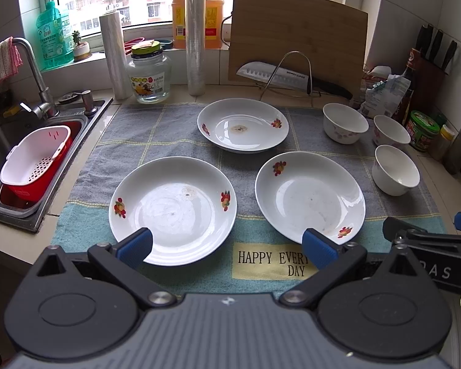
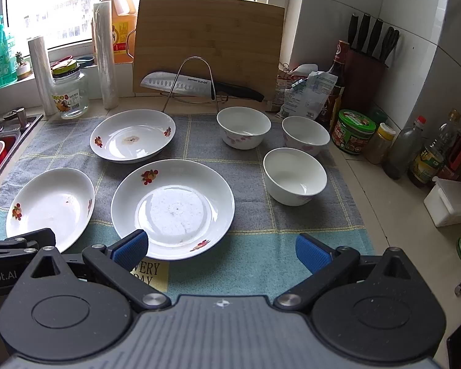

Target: Organize plates and bowls

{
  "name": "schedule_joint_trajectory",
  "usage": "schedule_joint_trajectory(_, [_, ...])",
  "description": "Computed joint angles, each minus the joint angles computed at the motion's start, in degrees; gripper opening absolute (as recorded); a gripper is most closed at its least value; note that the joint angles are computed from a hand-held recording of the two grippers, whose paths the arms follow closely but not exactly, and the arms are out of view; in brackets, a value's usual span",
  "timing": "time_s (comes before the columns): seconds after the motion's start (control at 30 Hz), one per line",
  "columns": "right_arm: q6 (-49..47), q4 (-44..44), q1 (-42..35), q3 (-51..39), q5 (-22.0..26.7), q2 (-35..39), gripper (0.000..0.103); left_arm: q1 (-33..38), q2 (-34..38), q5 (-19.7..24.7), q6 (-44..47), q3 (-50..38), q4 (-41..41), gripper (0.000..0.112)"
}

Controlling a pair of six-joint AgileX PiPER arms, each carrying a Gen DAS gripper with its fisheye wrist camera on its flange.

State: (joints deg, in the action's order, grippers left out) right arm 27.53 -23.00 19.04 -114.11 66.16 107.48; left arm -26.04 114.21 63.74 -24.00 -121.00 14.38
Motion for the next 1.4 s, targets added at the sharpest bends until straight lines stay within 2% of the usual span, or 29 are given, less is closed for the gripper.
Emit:
schedule_joint_trajectory(0.77, [-0.7, 0.1, -0.4, -1.5, 0.2, 1.0, 0.103, -0.1, 0.8, 0.3, -0.1, -1.1, 0.3, 0.102])
schedule_joint_trajectory(1.27, [-3.0, 1.1, -2.7, 1.5, -3.1, -0.5, 0.103, -1.5, 2.7, 2.2, -1.4, -4.6, 1.4, 0.102])
schedule_joint_trajectory(1.33, [-3.2, 1.2, -2.9, 2.1, -3.9, -0.8, 0.103, -1.7, 2.9, 2.0, -1.4, -4.8, 1.4, 0.102])
schedule_joint_trajectory(1.4, [-3.4, 1.2, -3.1, 3.0, -5.1, -1.2, 0.103, -2.2, 1.9, -0.2, -2.0, -2.8, 2.2, 0.102])
